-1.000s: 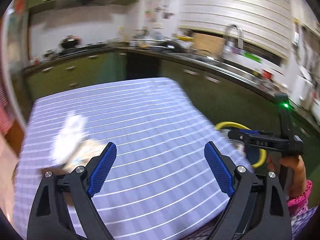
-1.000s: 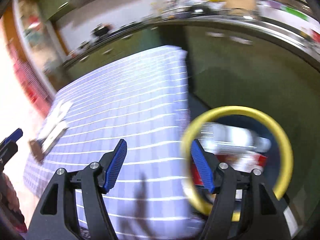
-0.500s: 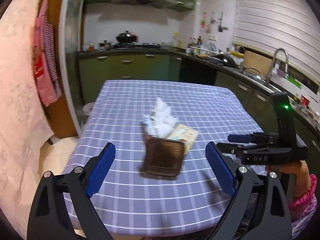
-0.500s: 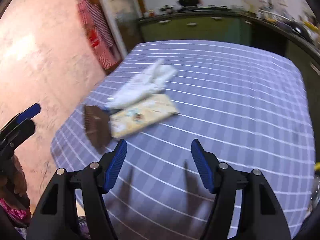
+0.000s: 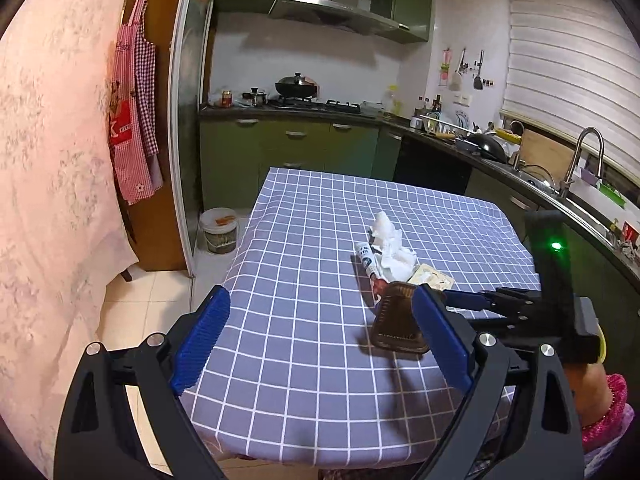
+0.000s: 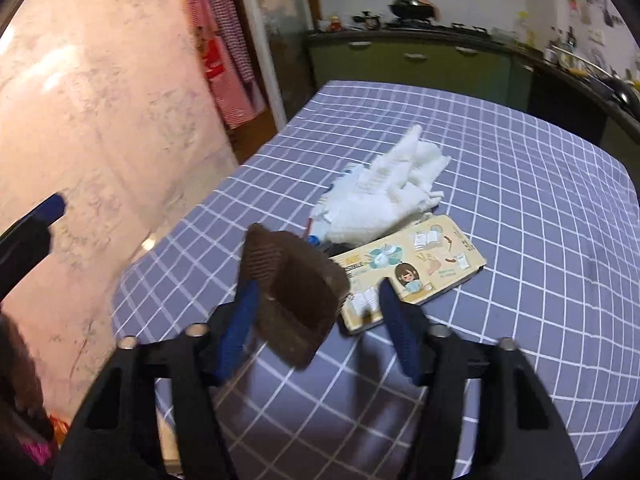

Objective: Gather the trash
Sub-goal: 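Grasp the brown plastic tray with the right gripper, then carry the brown tray over the bin and release it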

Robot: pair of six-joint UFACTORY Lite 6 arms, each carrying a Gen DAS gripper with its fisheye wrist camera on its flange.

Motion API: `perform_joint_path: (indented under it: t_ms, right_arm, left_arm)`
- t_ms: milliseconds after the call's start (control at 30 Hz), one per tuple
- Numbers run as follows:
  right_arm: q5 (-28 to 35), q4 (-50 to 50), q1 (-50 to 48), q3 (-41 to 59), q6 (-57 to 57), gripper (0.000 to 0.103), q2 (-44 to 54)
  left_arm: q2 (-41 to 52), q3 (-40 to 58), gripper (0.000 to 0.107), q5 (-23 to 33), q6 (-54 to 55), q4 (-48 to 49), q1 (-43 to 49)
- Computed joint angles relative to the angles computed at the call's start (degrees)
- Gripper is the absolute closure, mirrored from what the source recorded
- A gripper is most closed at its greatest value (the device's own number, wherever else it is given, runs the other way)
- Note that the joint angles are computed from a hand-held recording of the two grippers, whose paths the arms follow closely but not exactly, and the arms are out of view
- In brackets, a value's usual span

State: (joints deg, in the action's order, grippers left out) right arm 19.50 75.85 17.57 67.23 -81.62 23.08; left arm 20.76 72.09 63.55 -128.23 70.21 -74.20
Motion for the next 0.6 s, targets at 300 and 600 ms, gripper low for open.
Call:
perform_joint_path:
  t_ms: [300, 600]
  right_arm:
    - [-1.39, 5.01, -0.11, -0.76, -4.74, 0.093, -0.05]
    - [3.31, 5.78, -8.74, -7.24, -6.67, 0.093, -9.04]
  left_arm:
    - [1.24, 0.71, 0.016, -1.81, -0.01, 1.02, 0.46]
    - [5.39, 5.47, 0.016, -5.24, 2.93, 1.74, 1.17]
